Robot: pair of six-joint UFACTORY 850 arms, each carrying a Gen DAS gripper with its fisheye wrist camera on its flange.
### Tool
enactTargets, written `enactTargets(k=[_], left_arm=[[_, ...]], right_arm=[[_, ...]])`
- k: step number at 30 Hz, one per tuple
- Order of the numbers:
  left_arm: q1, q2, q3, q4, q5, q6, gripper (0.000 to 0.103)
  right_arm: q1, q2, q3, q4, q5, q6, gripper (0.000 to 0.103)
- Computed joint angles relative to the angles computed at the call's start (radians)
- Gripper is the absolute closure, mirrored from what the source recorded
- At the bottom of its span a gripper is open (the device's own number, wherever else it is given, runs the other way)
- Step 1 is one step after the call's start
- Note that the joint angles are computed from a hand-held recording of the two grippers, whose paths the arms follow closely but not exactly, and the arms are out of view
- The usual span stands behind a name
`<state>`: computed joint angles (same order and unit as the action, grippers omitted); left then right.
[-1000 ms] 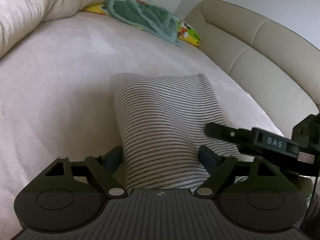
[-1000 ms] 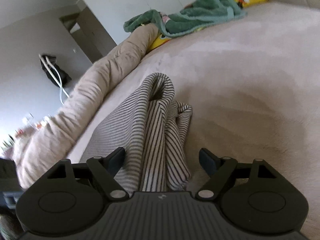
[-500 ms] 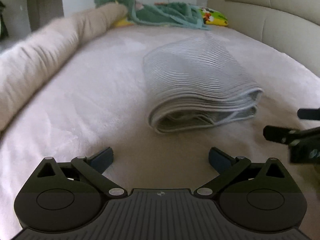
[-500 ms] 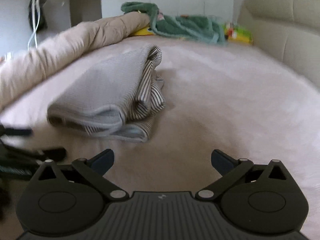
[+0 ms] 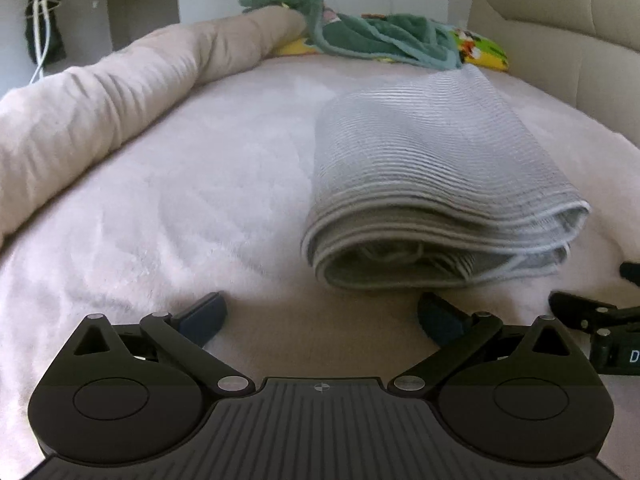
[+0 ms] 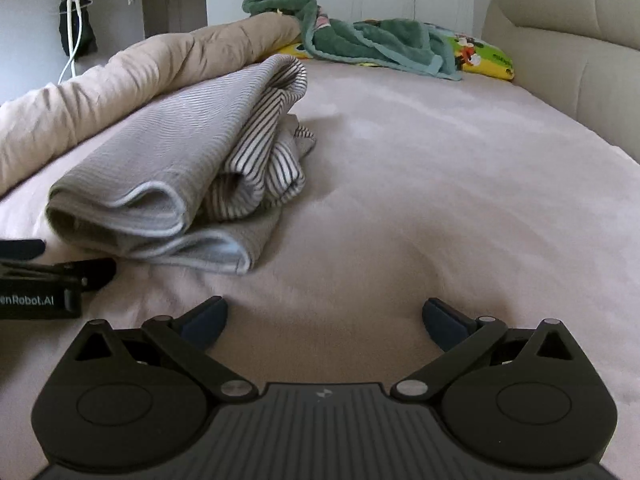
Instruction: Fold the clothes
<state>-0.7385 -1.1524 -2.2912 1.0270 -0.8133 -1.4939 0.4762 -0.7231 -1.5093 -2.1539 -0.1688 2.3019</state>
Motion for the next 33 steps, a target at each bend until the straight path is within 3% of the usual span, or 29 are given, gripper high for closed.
enactTargets(k=[6,13,23,33], left_arm=[[-0.001,-0.002,-0.006,0.002,-0.008,0.007,0.0],[-0.007,-0.002,-0.013,-0.01,-0.028,0.03,0.0],[-0.007,0.086,0.14,0.048,0.053,-0.084,0.0],[-0.013,0.048,0.071,0.006,0.015,-0.026,0.0]], right_arm=[[-0.005,0.002,0.013,-0.154,-0.006,0.166,0.0],[0.013,0.009,0.013,0.102,-0.032,-0.121,0.0],[0.008,0.009,0.008,0.13,-0.017,-0.149,0.0],[0.009,0.009,0.01,0.11,-0.019,-0.127,0.0]])
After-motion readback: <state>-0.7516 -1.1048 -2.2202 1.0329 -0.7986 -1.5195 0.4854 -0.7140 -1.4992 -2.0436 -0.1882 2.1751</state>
